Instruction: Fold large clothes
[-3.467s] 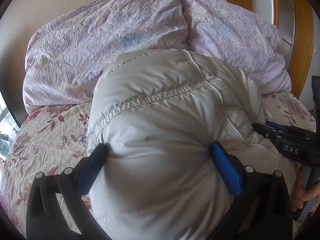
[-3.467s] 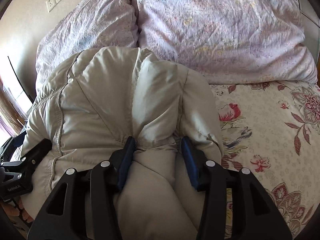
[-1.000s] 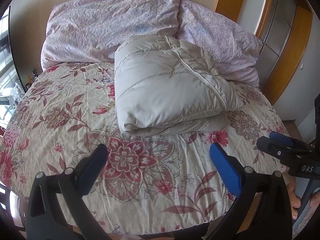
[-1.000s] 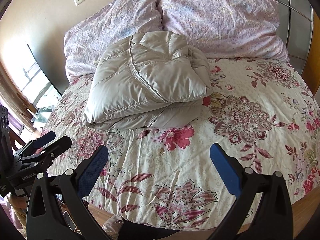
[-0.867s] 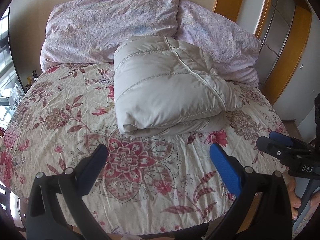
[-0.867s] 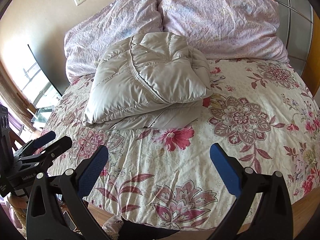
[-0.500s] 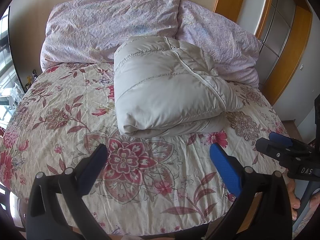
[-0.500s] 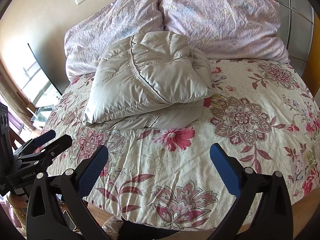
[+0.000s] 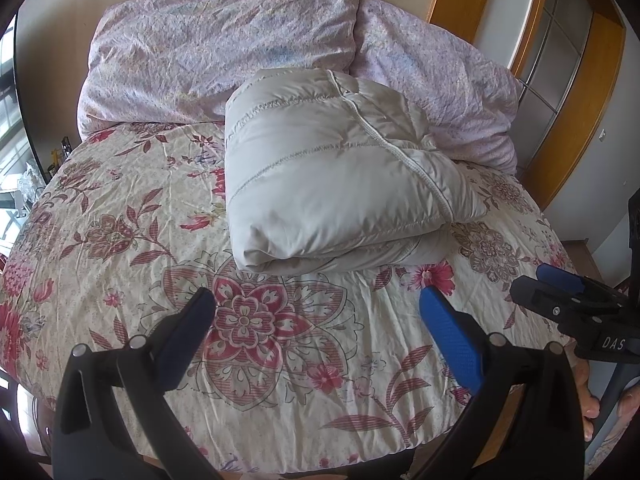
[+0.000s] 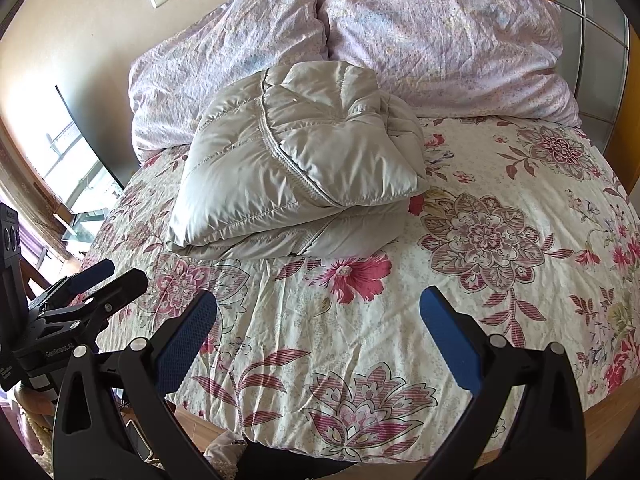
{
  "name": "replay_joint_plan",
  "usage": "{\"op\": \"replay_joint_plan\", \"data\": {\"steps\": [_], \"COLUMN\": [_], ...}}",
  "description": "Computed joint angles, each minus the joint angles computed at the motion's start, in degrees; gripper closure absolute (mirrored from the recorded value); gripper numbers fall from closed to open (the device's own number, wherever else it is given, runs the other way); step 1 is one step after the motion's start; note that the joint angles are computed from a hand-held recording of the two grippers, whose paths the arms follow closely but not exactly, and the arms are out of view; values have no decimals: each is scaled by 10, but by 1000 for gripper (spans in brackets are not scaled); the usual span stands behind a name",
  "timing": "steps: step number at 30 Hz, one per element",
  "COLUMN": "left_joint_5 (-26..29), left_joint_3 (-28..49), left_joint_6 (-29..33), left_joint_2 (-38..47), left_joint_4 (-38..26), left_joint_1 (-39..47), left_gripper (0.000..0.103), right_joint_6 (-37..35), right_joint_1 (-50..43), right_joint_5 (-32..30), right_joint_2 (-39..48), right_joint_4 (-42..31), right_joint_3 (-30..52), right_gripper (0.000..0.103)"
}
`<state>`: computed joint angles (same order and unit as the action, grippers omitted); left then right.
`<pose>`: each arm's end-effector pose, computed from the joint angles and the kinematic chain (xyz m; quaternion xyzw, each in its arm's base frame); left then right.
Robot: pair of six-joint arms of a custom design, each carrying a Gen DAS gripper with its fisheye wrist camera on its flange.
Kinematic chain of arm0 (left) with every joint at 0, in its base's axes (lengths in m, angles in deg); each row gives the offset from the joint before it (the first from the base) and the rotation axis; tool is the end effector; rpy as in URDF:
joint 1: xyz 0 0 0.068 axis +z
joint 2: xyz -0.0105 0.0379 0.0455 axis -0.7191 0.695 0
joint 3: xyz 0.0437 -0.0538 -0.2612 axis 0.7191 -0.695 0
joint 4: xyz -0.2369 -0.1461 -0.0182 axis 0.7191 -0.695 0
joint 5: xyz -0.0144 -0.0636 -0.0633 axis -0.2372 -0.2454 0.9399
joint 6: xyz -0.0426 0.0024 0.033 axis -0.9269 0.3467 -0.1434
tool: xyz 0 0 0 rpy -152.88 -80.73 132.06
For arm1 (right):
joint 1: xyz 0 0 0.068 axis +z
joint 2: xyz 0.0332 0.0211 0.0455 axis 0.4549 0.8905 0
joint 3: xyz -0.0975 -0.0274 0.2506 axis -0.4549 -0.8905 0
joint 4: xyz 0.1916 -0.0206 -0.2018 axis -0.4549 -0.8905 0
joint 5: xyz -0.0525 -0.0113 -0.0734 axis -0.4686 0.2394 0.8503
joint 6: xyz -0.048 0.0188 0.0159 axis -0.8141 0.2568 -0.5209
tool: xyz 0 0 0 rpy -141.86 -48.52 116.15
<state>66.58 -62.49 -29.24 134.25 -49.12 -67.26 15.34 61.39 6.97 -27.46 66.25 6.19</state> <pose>0.1659 -0.0655 0.1627 0.1219 0.9188 -0.1020 0.3614 0.1474 0.0894 0.1523 0.0842 0.9239 0.1117 0.3562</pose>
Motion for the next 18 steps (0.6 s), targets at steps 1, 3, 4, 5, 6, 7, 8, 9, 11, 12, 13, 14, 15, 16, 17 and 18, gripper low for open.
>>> {"op": "replay_joint_plan", "data": {"steps": [1,3,4,5,6,7,8,9,11,12,13,14,15,16,17,18], "left_joint_5": [0,1,0,0,-1,-1,-1,-1,-2,-2,-4,-3,-2,-3,-2,-3], "left_joint_3": [0,-1,-1,-1,-1,-1,-1,-1,0,0,1,0,0,1,0,0], "left_joint_6": [0,0,0,0,0,-1,-1,-1,-2,-3,-4,-3,-2,-2,-2,-2], "left_joint_2": [0,1,1,1,1,2,2,2,3,4,5,6,6,7,7,8], "left_joint_4": [1,2,3,4,3,3,3,3,3,3,4,4,5,5,6,6], "left_joint_1": [-1,-1,-1,-2,-2,-3,-2,-2,-3,-4,-6,-5,-4,-5,-4,-5], "left_gripper": [2,2,2,2,2,2,2,2,2,2,2,2,2,2,2,2], "right_joint_6": [1,1,0,-1,-1,-2,-2,-2,-3,-3,-4,-4,-3,-3,-3,-3], "right_joint_1": [0,0,-1,-2,-2,-3,-4,-4,-4,-4,-5,-5,-5,-5,-6,-5], "right_joint_5": [0,0,-1,-1,-1,-2,-3,-3,-4,-4,-4,-4,-4,-4,-5,-4], "right_joint_2": [0,1,1,1,0,0,0,0,-1,-1,-1,-1,0,0,0,0], "right_joint_4": [0,1,1,1,2,2,2,2,2,2,3,4,4,4,6,5], "right_joint_3": [0,-1,-1,-1,-1,-1,-1,-2,-2,-2,-2,-3,-3,-3,-4,-3], "right_gripper": [1,1,1,1,1,1,1,1,1,1,1,1,1,1,1,1]}}
